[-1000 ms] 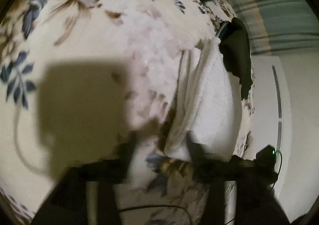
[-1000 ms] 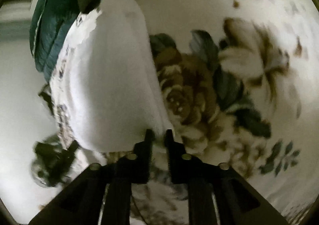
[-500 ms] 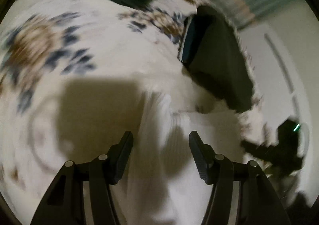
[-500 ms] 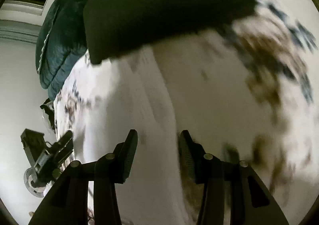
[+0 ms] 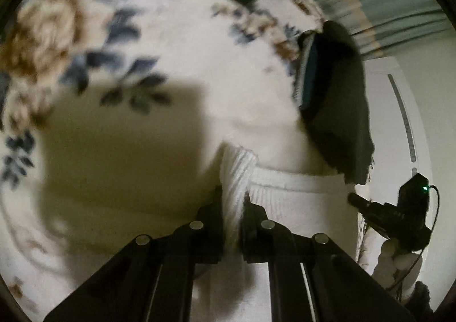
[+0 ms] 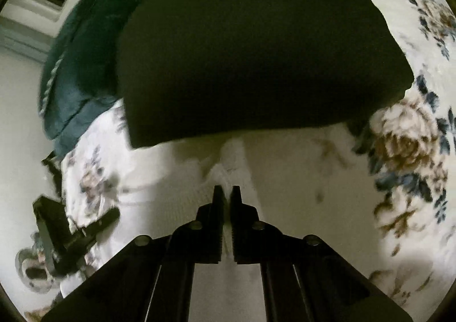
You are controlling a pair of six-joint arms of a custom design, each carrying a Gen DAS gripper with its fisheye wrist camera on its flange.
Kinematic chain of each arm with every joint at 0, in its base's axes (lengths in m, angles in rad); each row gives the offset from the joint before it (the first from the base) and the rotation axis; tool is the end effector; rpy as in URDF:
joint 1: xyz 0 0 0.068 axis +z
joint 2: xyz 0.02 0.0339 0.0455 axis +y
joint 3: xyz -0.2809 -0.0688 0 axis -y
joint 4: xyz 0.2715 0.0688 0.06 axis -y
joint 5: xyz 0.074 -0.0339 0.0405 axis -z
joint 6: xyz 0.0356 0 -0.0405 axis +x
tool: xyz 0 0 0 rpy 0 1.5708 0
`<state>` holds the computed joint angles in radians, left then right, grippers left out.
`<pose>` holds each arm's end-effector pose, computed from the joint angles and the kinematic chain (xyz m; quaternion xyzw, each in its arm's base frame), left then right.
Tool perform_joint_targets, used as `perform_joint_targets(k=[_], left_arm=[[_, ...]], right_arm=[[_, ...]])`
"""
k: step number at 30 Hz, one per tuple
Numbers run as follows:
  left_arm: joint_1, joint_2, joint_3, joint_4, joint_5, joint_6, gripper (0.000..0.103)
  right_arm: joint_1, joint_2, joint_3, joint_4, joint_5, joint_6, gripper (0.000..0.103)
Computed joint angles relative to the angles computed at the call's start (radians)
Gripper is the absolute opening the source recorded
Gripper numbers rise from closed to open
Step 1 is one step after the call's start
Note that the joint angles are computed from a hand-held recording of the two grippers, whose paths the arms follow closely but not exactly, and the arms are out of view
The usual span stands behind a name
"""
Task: Fold small clothes
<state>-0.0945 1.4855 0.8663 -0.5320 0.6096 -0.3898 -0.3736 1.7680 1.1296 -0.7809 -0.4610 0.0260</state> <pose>0.2908 -0.0480 0.1904 -0.0754 0.9320 -0.3326 0.1225 0.3268 -0.1111 0.1707 0.1757 0.9549 0.2116 0.1120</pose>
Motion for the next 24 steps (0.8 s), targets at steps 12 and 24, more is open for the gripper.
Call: perform_joint_targets(k=[12, 24], left_arm=[[0.174, -0.297, -0.145, -0.173, 0.217, 0.017, 0.06], [0.045, -0.396, -0.399, 0.051, 0.298, -0.203, 0.069]], right_arm=[[-0.165, 0.069, 0.041, -0.29, -0.125, -0.263, 0.071], [-0.287, 0.413, -0.125, -0.489, -0.337, -0.653, 0.09]])
